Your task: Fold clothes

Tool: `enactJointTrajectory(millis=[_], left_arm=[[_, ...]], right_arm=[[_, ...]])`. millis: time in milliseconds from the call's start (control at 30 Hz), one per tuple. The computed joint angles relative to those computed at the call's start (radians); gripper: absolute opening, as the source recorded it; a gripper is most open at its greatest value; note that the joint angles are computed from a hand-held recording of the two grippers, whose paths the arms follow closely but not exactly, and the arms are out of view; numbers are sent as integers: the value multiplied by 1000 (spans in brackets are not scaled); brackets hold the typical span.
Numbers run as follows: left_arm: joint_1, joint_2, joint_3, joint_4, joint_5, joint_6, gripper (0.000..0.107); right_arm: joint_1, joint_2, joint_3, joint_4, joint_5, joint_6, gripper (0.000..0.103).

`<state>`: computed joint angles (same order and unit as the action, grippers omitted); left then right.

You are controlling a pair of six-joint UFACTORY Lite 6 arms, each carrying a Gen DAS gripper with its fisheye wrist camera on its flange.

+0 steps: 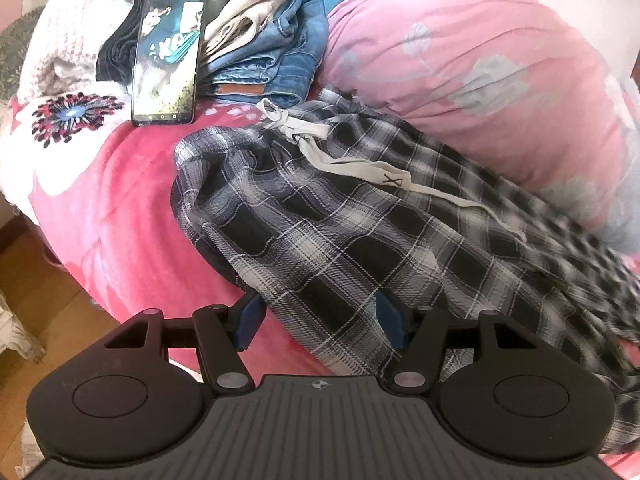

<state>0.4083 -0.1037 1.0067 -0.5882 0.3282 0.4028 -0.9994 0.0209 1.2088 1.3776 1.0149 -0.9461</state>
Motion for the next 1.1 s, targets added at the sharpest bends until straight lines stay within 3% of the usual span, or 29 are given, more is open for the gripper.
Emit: enactJointTrajectory(millis=[33, 67, 400, 700, 900, 1100], left_arm=[[14, 0, -5, -48, 10, 53, 61], [26, 1, -8, -84, 21, 95, 61], [198, 16, -49, -436, 186, 488, 61], [276, 74, -55, -600, 284, 633, 59], [254, 64, -64, -652, 293, 677, 45], [219, 42, -71, -641, 244, 657, 22]], right_arm=[[-8, -59, -81, 7, 7, -1, 42], [-13, -102, -146, 9, 9, 4, 44], [72, -212, -463, 73, 79, 141, 44], [273, -216, -571, 287, -27, 135, 44], [297, -283, -617, 347, -92, 126, 41], [287, -282, -624, 373, -125, 124, 37]])
